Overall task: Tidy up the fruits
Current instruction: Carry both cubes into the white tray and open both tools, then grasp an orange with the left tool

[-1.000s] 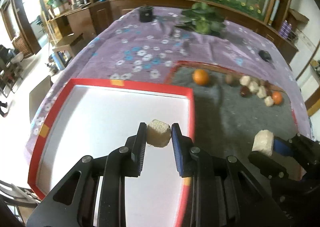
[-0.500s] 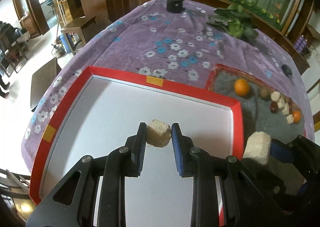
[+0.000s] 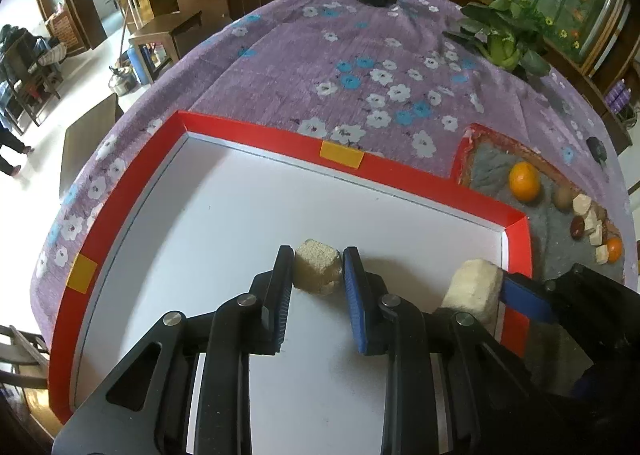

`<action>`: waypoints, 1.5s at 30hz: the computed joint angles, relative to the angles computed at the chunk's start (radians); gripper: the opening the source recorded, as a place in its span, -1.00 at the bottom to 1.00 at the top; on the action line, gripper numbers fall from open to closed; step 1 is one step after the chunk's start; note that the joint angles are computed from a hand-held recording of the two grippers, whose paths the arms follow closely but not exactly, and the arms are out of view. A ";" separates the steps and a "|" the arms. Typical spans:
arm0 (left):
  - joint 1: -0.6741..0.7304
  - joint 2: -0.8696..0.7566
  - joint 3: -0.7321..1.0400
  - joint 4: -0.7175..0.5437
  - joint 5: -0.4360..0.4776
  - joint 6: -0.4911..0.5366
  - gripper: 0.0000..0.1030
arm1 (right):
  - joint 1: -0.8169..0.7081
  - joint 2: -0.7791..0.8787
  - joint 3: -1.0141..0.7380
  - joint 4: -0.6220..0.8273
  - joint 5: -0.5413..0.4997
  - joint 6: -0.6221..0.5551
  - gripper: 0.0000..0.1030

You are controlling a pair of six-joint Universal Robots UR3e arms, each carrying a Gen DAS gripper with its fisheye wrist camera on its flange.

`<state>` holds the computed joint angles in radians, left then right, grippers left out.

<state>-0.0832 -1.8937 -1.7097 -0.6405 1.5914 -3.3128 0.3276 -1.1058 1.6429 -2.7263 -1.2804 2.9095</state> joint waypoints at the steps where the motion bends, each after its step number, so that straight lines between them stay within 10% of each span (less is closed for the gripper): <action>1: 0.002 0.003 -0.006 0.007 -0.002 -0.002 -0.53 | 0.002 0.009 -0.010 0.008 -0.003 -0.001 -0.41; 8: 0.012 0.018 -0.023 0.008 -0.022 -0.019 0.00 | -0.026 -0.041 0.086 -0.070 0.044 0.011 -0.02; 23: -0.116 0.132 -0.052 0.027 0.038 -0.082 0.08 | -0.228 -0.499 0.570 -0.170 0.106 -0.036 -0.01; 45: -0.371 -0.142 0.381 -0.134 0.145 -0.181 0.20 | -0.855 -1.133 0.906 0.328 0.378 -0.373 0.00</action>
<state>-0.4543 -2.0355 -1.3284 -0.7749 1.7369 -3.4936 -0.5271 -2.2383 2.5484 -2.3984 -0.9022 2.5363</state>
